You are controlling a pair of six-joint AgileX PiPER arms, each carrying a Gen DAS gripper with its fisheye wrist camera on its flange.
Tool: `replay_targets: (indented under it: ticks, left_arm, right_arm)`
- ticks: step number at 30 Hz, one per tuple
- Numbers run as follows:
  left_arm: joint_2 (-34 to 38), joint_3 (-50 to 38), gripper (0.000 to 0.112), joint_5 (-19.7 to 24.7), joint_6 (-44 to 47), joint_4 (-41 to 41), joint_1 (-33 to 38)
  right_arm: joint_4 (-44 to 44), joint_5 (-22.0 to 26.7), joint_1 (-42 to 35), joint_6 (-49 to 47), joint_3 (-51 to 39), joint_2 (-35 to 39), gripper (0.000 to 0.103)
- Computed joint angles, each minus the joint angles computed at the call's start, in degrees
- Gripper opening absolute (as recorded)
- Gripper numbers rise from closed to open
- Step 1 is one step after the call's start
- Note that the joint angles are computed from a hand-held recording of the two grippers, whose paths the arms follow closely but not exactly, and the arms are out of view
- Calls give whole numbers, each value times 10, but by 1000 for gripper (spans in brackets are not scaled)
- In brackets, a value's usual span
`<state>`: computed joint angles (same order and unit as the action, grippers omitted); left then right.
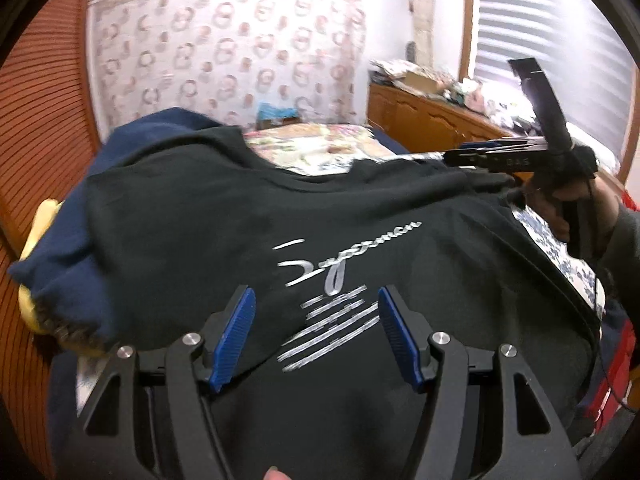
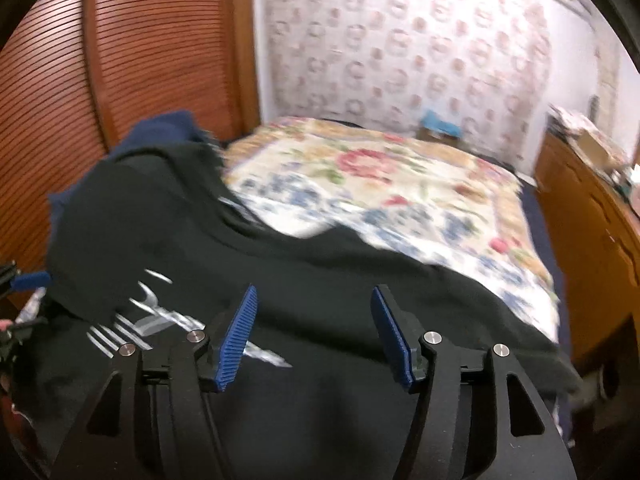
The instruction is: Fold small clothes
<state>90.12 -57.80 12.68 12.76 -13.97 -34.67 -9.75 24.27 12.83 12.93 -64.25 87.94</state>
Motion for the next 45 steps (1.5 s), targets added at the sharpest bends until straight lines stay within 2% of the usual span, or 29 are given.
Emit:
replay_targets:
  ticks: [5,9,20,24,28,30,34,36,41,44,45]
  left_arm:
    - [69,-83,63,34,-79,84,-46]
    - [116,-145,63,66,-94,99,-72]
    - [213,-271,63,141,-111,106,-106]
    - [234,-286,64,160,-134,124,-115]
    - [238,-290,67,161,-136,131,-120]
    - [239,-292,77,166,-112,113,-120]
    - [243,-300,87,178,-85,97,-121]
    - [248,-309,96,188,-68,87,-121]
    - [254,-321,100,198,-63,88,-123]
    - [256,-323,101,198,-69,94,-124]
    - [259,-327,101,199,-72,96,-125]
  right_arm:
    - [141,-1,-116,-164,77,-62,61]
    - [258,22,-224,-310,111,-96,61]
    - [409,82,-402,-495,130,-87,61]
    - [426,91,-408,-515,138,-84,61]
    - [431,88,-407,-526,145,-80,61]
    - [428,84,-401,-522,148,-78,61]
    - [429,80,-393,-520,152,-75,61]
    - [421,74,-386,-512,153,-70,61]
    - [378,41,-361,-483,170,-72,60]
    - [343,10,-347,-456,187,-84,50]
    - [334,3,-345,-450,191,-88,44]
